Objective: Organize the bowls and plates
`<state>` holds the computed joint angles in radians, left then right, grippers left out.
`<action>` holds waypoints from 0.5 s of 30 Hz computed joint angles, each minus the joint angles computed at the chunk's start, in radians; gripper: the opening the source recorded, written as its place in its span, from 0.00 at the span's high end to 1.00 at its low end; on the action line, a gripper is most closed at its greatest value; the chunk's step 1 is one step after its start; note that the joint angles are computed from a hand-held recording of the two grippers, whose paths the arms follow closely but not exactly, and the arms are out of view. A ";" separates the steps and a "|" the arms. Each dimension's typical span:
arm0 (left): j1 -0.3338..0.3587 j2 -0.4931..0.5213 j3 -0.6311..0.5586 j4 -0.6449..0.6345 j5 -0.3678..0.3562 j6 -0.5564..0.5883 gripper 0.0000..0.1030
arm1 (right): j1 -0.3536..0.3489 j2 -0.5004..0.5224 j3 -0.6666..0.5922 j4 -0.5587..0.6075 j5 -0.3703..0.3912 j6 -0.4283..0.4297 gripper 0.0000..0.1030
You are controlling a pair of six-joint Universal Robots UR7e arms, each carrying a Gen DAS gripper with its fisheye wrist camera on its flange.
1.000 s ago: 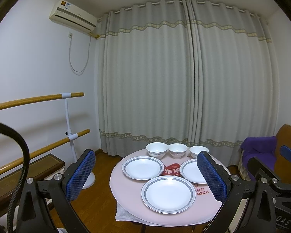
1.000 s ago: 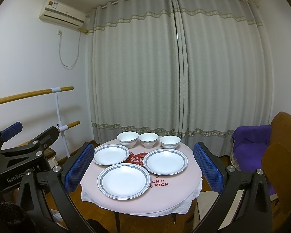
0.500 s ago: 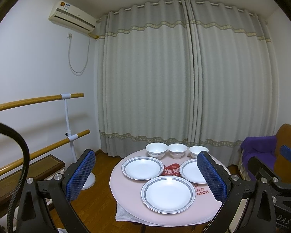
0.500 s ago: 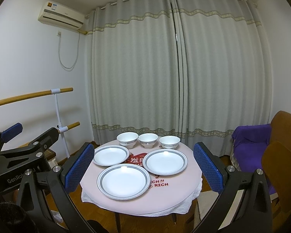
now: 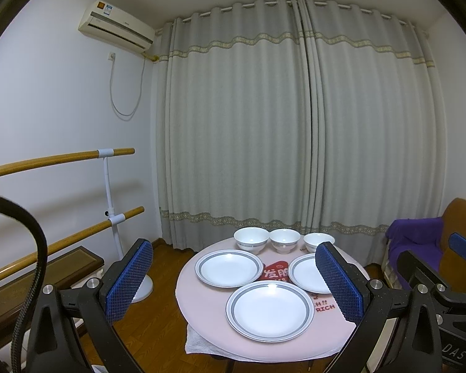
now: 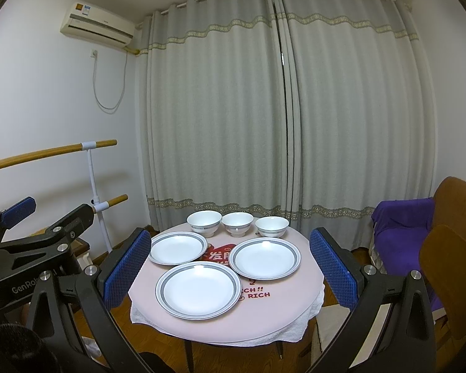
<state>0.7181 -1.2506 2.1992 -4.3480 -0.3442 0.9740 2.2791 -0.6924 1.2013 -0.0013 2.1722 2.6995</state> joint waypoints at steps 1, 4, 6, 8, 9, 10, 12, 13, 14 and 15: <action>0.001 0.000 0.000 0.002 0.000 0.000 0.01 | 0.000 0.000 -0.001 0.001 0.000 0.001 0.00; -0.001 0.003 -0.004 -0.006 0.002 0.008 0.01 | 0.000 0.000 0.000 0.000 -0.001 0.000 0.00; -0.001 0.004 -0.003 -0.007 0.002 0.009 0.01 | 0.000 0.001 -0.002 0.002 0.000 0.001 0.00; -0.001 0.002 -0.002 -0.006 0.002 0.007 0.01 | 0.000 0.002 -0.003 0.002 0.001 0.001 0.00; -0.002 0.001 -0.001 -0.001 0.002 0.002 0.01 | 0.000 0.001 -0.002 0.003 0.000 0.002 0.00; 0.000 0.003 0.000 -0.004 0.001 0.003 0.01 | -0.001 -0.001 0.000 0.001 -0.001 0.002 0.00; -0.001 0.003 -0.001 -0.009 0.002 0.010 0.01 | 0.000 -0.001 0.002 -0.001 -0.001 0.002 0.00; -0.002 0.004 -0.002 -0.008 0.003 0.009 0.01 | 0.000 0.000 0.001 0.001 0.001 0.003 0.00; -0.003 0.003 -0.002 -0.007 0.003 0.008 0.01 | 0.000 -0.001 0.003 -0.002 0.000 0.001 0.00; -0.003 0.003 -0.002 -0.008 0.002 0.008 0.01 | 0.000 -0.002 0.005 -0.005 -0.001 0.000 0.00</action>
<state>0.7155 -1.2477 2.1974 -4.3557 -0.3420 0.9818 2.2788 -0.6945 1.2064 -0.0059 2.1716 2.6999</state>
